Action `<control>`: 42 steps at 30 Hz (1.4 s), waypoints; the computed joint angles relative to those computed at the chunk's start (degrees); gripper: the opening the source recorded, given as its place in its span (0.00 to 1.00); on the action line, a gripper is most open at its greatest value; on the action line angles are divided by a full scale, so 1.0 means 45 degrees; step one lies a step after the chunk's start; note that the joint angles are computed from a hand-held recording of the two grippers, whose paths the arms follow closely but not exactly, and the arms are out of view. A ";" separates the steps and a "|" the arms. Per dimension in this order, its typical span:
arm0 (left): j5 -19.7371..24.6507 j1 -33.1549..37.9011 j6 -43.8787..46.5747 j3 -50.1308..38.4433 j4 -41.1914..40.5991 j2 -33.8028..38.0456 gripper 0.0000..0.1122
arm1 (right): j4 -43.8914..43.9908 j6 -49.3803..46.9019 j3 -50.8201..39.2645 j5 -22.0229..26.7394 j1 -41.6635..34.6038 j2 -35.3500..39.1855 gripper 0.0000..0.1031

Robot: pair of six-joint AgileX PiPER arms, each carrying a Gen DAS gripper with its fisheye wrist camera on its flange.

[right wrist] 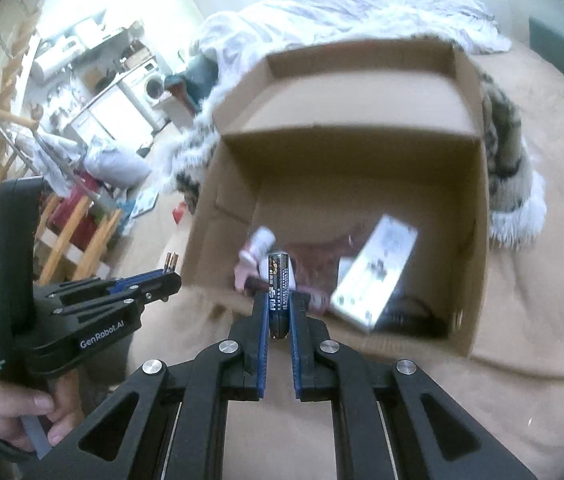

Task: Organize rigid objects
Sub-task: 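Carry both batteries into the box and open both tools to release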

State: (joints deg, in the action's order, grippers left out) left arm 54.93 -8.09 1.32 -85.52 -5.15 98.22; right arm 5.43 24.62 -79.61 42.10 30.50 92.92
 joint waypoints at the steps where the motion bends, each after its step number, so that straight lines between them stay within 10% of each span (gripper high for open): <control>1: 0.0165 -0.0029 -0.0045 -0.0487 0.0011 0.0228 0.08 | -0.0049 0.0000 -0.0307 0.0067 -0.0098 0.0123 0.10; 15: 0.1653 -0.0225 0.0091 -0.5374 -0.0208 0.3906 0.08 | 0.0295 -0.0586 -0.3333 0.0923 -0.1688 0.2577 0.10; 42: 0.0850 -0.0673 -0.0327 -0.5029 0.0141 0.5495 0.08 | 0.0163 0.0072 -0.4358 0.1893 -0.1740 0.5076 0.10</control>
State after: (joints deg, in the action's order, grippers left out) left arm 58.75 -11.12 -0.15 -108.15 -4.52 122.95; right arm 6.17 24.94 -99.22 50.62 22.67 115.76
